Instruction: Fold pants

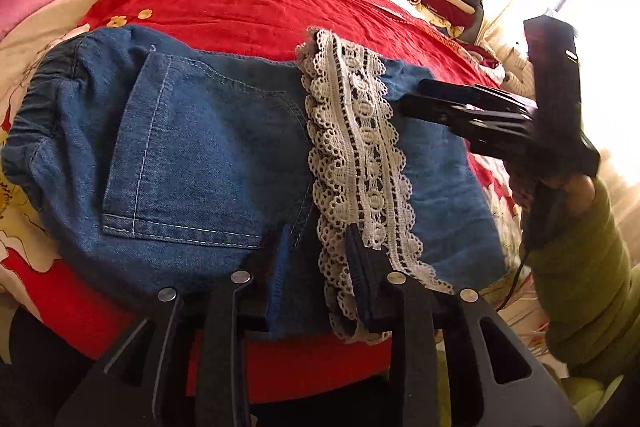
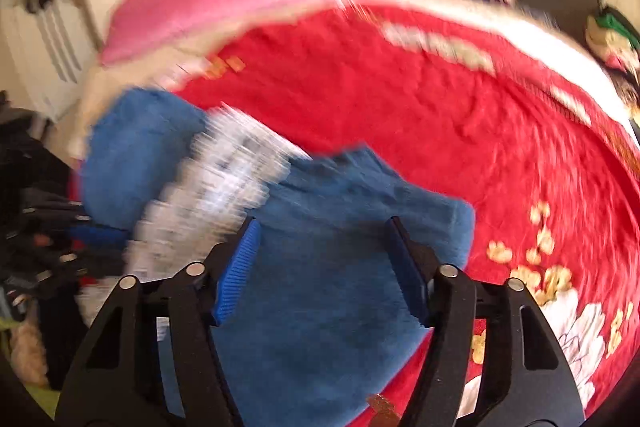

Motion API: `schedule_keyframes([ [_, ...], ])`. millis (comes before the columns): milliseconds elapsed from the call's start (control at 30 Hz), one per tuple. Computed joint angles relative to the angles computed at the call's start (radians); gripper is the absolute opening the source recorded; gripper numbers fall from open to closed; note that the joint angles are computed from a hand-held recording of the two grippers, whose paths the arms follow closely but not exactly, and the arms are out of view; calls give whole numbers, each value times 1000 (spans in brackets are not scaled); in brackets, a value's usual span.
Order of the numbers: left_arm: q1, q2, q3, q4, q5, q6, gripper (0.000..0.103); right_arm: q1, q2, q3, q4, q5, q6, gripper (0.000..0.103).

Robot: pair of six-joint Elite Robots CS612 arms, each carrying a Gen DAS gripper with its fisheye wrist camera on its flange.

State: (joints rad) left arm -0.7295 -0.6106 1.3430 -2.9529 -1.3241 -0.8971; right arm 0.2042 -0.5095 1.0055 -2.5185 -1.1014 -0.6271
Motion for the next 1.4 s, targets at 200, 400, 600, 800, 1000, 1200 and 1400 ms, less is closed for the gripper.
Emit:
schedule_keyframes([
  [200,1,4,-8,2,4,16,31,-1,29,-27,14,-25,53,52],
  [400,-11,-14,25,-41,43,20,47,-8,-10,29,-30,-7,68,56],
  [600,-24,-29,33,-41,98,36,50,-37,-76,145,-128,68,106,65],
  [800,-43,-47,40,-30,168,67,68,-46,-111,205,-168,78,90,74],
  [1000,-54,-59,43,-1,213,72,83,-50,-153,284,-195,84,25,78],
  [1200,-64,-67,50,3,239,86,83,-52,-181,335,-168,93,-21,78],
  [1400,-71,-64,37,47,244,112,82,-48,-195,368,-138,90,-57,78],
])
